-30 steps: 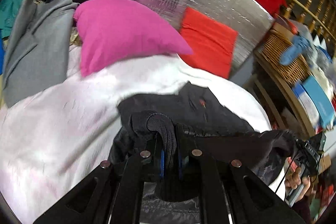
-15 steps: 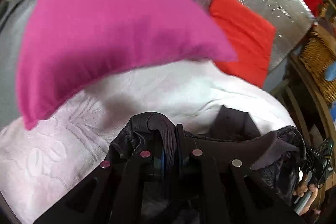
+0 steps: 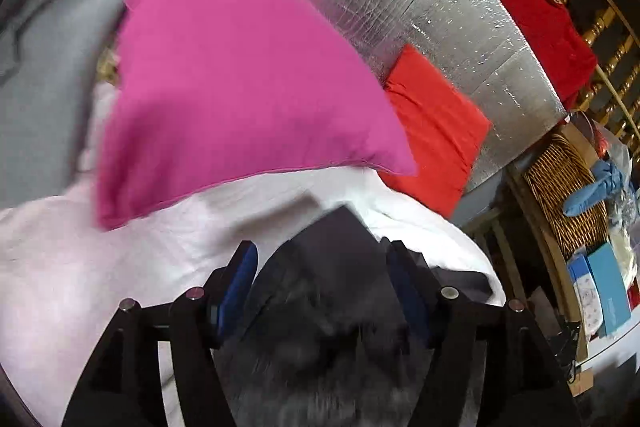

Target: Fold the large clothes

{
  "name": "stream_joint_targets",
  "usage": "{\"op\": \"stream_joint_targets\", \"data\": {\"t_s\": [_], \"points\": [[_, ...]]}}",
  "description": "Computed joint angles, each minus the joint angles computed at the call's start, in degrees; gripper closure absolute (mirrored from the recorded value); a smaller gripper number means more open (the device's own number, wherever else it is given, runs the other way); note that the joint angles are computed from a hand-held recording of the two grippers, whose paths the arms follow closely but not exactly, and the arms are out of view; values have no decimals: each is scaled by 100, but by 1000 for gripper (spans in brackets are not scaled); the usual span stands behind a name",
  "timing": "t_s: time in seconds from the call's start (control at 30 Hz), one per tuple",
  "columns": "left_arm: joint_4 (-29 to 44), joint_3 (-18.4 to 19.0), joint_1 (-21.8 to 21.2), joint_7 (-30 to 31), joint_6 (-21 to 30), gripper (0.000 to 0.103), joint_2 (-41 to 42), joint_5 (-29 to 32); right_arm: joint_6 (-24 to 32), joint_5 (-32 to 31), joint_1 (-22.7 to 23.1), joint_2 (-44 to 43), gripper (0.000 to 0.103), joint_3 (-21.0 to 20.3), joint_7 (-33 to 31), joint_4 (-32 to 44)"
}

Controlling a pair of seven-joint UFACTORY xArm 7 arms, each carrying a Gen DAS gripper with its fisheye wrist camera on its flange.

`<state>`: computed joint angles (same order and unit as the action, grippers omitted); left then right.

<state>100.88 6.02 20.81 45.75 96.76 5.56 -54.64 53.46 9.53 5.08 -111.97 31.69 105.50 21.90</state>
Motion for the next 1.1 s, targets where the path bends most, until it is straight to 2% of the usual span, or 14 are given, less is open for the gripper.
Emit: {"op": "stream_joint_targets", "data": {"t_s": [0.07, 0.17, 0.23, 0.33, 0.43, 0.57, 0.73, 0.87, 0.97, 1.03, 1.07, 1.1], "points": [[11, 173, 252, 447, 509, 35, -125, -38, 621, -59, 116, 357, 6, 47, -274, 717], [-523, 545, 579, 1349, 1011, 29, -594, 140, 1662, 136, 75, 823, 6, 394, -506, 1875], [-1198, 827, 712, 1850, 1084, 26, -1022, 500, 2145, 465, -75, 970, 6, 678, -405, 2451], [-1938, 1145, 781, 1993, 1108, 26, -1315, 888, 2758, 1042, -349, 845, 6, 1126, 16, 3023], [-2373, 1230, 770, 1633, 954, 25, -1397, 1208, 2913, 1617, -524, 413, 6, 1391, 398, 2931], [-2776, 1185, 682, 820, 582, 25, -1462, 1247, 3033, 2193, -628, -100, 6, 1629, 733, 2490], [-2988, 1056, 448, 191, 166, 25, -1339, 1144, 3113, 2118, -845, -125, 5, 1593, 389, 2175], [-3084, 967, 326, -228, -94, 23, -1288, 845, 2823, 2130, -920, 12, 5, 1514, 200, 1721], [-3122, 892, 220, -585, -222, 23, -1242, 678, 2668, 2010, -909, 133, 5, 1532, 243, 1431], [-3146, 859, 168, -785, -307, 23, -1208, 544, 2698, 1788, -975, 388, 5, 1524, 291, 1499], [-3173, 848, 151, -811, -352, 24, -1226, 533, 2654, 1675, -989, 581, 6, 1513, 206, 1534], [-3219, 847, 141, -788, -408, 25, -1270, 546, 2668, 1606, -958, 735, 13, 1516, 204, 1569]]}}
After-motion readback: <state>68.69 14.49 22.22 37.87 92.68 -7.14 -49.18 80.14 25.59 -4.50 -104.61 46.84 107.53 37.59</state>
